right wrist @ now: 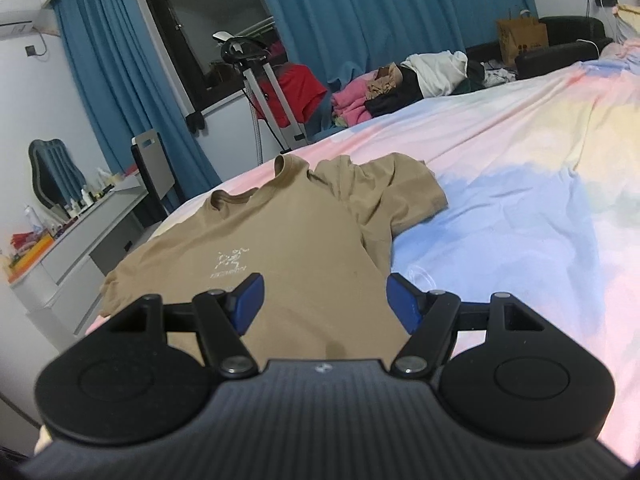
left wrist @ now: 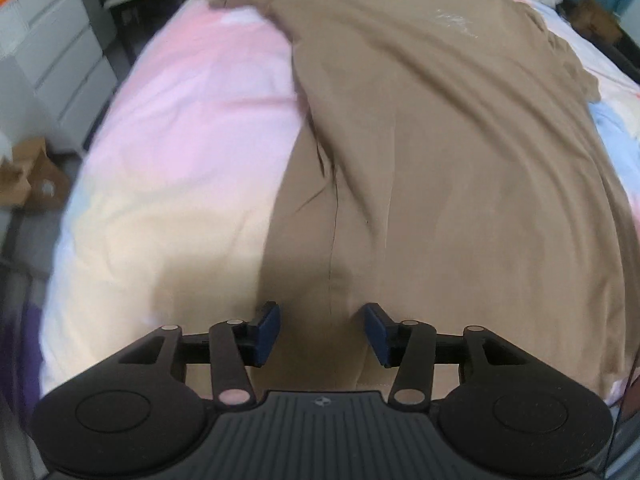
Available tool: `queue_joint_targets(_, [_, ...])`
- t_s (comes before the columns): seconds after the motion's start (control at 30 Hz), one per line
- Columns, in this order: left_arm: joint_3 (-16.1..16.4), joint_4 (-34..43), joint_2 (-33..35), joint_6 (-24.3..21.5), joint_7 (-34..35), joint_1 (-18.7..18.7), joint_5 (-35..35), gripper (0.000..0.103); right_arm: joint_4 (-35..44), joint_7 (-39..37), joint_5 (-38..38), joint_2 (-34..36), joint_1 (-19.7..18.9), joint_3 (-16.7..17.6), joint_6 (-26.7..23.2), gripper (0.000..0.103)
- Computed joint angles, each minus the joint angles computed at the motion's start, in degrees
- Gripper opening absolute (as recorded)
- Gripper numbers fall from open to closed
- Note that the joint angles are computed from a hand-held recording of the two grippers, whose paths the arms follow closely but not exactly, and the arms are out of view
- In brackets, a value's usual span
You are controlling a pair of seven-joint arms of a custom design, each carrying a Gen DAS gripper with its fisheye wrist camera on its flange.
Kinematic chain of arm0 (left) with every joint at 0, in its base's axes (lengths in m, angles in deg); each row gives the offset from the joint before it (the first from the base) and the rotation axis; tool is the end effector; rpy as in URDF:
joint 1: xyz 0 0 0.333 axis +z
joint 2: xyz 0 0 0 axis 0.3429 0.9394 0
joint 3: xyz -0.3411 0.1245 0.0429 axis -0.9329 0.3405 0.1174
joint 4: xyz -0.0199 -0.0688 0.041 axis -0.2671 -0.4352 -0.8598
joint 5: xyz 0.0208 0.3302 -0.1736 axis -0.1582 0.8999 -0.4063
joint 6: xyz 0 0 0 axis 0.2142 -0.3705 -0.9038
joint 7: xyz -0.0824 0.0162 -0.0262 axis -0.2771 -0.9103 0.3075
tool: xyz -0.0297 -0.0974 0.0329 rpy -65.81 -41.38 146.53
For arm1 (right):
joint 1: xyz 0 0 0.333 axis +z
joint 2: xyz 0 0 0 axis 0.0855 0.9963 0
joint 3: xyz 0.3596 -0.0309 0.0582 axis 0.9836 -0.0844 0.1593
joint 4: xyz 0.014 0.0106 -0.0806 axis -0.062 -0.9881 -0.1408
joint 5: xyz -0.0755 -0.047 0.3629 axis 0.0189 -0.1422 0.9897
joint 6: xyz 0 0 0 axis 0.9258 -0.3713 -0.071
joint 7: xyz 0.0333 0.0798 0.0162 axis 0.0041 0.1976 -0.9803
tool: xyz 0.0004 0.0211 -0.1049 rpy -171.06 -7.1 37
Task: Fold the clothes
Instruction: 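Grasp the shirt hem with the left tool and pull it straight, then open the left tool and release the hem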
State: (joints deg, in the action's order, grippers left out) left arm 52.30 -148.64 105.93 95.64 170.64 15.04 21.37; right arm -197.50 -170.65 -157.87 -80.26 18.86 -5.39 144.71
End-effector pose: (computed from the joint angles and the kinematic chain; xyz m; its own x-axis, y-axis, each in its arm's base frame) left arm 0.6895 -0.1422 0.5463 -0.4683 -0.8807 0.0711 -0.8490 0.4261 -0.3125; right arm 0.5366 0.1806 0.5284 -0.4760 -0.7856 -0.3952 -0.2292 0.5447 -0.8067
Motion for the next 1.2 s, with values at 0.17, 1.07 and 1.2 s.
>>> queue_joint_targets(0.17, [0.1, -1.3, -1.3, 0.7, 1.1, -0.4, 1.5, 0.033, -0.1, 0.2, 0.1, 0.0, 0.0, 0.0, -0.6, 0.07])
queue_joint_targets(1.07, [-0.5, 4.4, -5.2, -0.7, -0.5, 6.8, -8.5, 0.051, -1.5, 13.5, -5.7, -1.8, -3.3, -1.6, 5.2, 0.07])
queue_joint_targets(1.2, [-2.1, -3.4, -10.2, 13.4, 2.3, 3.5, -10.7, 0.071, -2.1, 17.7, -9.0, -2.6, -3.9, -1.6, 6.3, 0.071])
